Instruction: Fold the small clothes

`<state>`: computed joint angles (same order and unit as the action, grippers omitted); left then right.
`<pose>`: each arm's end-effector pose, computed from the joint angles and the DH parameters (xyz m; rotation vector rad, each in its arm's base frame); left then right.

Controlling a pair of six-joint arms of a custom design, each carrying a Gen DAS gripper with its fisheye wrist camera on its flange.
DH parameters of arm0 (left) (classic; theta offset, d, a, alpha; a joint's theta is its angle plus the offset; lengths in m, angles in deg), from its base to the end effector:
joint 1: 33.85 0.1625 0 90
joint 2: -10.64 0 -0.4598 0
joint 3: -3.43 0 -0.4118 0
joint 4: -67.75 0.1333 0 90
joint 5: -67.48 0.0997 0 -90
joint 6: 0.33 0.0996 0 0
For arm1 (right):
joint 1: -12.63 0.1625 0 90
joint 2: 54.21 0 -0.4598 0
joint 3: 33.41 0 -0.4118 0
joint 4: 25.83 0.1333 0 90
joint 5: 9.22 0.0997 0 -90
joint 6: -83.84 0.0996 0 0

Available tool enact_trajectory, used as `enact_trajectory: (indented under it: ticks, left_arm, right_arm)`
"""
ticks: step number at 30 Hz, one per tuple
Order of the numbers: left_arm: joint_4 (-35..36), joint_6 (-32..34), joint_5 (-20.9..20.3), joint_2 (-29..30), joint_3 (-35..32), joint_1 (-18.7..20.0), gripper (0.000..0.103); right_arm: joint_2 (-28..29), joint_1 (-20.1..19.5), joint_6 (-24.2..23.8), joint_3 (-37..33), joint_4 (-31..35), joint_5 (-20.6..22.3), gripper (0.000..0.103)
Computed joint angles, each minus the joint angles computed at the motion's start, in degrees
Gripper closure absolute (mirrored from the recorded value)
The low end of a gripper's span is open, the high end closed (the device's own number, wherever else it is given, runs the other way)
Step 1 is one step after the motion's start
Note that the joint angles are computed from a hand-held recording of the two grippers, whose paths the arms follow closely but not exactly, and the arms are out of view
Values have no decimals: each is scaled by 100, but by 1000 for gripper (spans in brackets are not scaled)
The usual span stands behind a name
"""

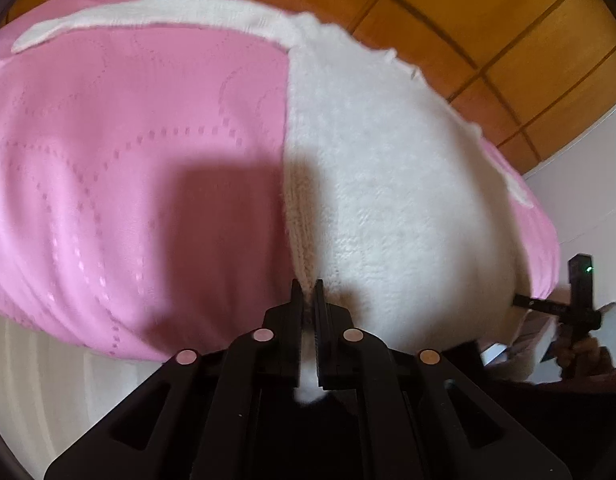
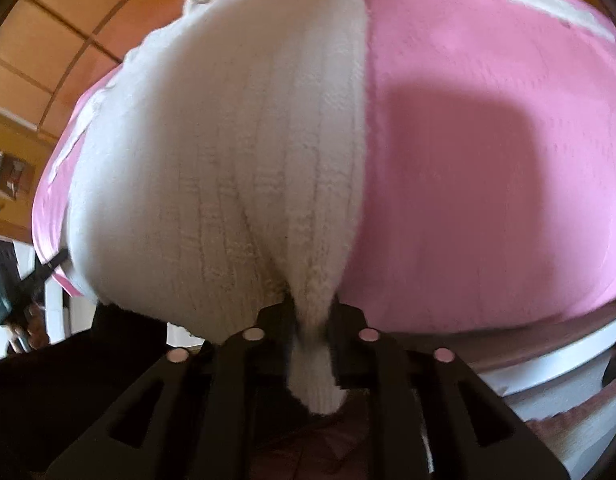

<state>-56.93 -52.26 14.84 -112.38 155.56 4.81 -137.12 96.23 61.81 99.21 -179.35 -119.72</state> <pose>-0.0477 -0.2863 0.2786 -0.0583 2.6994 -0.7972 0.0485 -0.4503 0.2379 0.3120 -2.7131 0.1993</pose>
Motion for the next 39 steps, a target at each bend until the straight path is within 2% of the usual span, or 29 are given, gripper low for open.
enact_trajectory:
  ticks: [1,2,3,4,6,7,9,10,11,13,14,16,18,21,23,25,27,28,30,32,33,34,36,39]
  left_arm:
    - [-41,2,36,-72,-22,5,90]
    - [-156,77,58,-148,-45,63,82]
    - [-206,53,148,-230,-73,99,61]
    - [-196,-141,383,-350,-117,152,42]
    - [-241,-460,731,-502,-166,282,40]
    - [-426,-490,877,-518,-224,472,40]
    - [-726,-507,1207,-480,-311,720,40]
    - [-898,-518,1543,-382,-391,877,40]
    - [-1038,-462,1706,-320,-431,979,40]
    - [-1456,-373,2080,-43,-584,1340,40]
    - [-1779,-283,2170,104,-663,1568,40]
    - [-2638,99,2034,413,-850,2121,40]
    - [-3092,320,1962,673,-1095,2579,40]
    - [-3474,483,2036,915,-1366,3015,40]
    - [-3911,675,1701,1160,-1617,3514,40]
    - [-4269,760,1392,1428,-1806,3846,40]
    - [-4596,920,881,1666,-2002,4246,40]
    - [-4803,1044,522,1816,-2105,4460,44]
    - [-5051,1200,345,1997,-2216,4589,53]
    - [-5180,1366,156,2125,-2324,4698,70]
    - [-5004,1424,126,2043,-2386,4764,92]
    - [-4924,1532,127,2110,-2504,4799,98]
    - [-5077,1861,317,2091,-2551,4713,98]
    - [-5566,2468,745,1903,-2521,4406,99]
  right_arm:
    - [-3,67,-30,-36,-42,-35,69]
    - [12,130,-50,-71,-141,-102,63]
    - [30,191,-67,-96,-336,-142,61]
    - [6,211,-96,-113,-459,-134,53]
    - [97,304,-189,-95,-1052,-197,47]
    - [163,381,-201,-117,-1337,-178,43]
    - [327,447,-124,-189,-1559,155,40]
    - [467,501,-77,-258,-1600,352,38]
    - [649,568,-84,-331,-1615,547,36]
    - [990,691,-66,-435,-1657,773,36]
    - [1182,743,-88,-499,-1583,898,36]
    - [1610,918,-118,-571,-1720,929,36]
    - [1951,1028,-102,-639,-1705,1046,36]
    - [2275,1157,-125,-672,-1891,980,32]
    - [2371,1175,-105,-634,-2056,958,26]
    - [2442,1181,-64,-662,-2086,914,26]
    - [2489,1202,9,-711,-2056,905,26]
    - [2500,1217,53,-739,-2024,887,25]
    - [2470,1225,141,-746,-1949,877,23]
    - [2483,1281,182,-785,-1902,822,17]
    - [2536,1332,161,-800,-1940,731,15]
    - [2556,1365,144,-801,-1964,671,13]
    - [2649,1457,72,-831,-2022,479,11]
    - [2660,1456,51,-847,-1993,446,11]
